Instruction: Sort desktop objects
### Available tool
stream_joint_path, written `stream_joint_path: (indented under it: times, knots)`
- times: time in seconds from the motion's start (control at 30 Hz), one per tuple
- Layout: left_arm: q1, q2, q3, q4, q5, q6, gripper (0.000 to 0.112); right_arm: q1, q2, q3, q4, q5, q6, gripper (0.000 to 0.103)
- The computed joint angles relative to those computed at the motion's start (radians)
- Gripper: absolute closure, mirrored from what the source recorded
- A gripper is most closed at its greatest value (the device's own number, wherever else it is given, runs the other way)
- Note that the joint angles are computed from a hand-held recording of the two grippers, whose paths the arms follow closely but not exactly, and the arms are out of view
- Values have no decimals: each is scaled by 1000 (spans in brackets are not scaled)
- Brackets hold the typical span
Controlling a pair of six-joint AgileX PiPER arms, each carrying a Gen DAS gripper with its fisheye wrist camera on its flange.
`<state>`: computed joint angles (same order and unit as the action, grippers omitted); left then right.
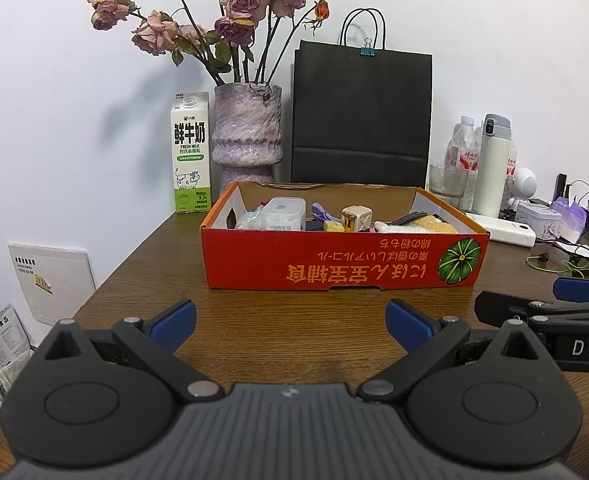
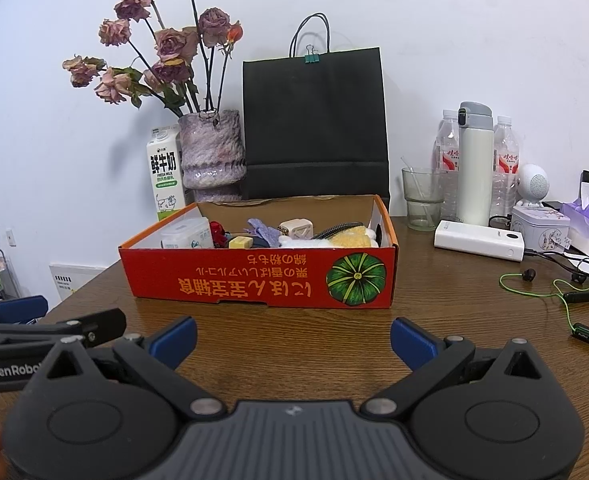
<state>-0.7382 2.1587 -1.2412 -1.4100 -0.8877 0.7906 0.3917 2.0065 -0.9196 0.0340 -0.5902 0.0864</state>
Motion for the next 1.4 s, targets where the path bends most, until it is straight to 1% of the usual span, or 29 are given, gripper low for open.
stream_joint_path:
  times: [1.4]
  knots:
    - [-1, 7, -7, 4, -1, -9, 9, 2, -2, 3, 9, -5, -8, 0]
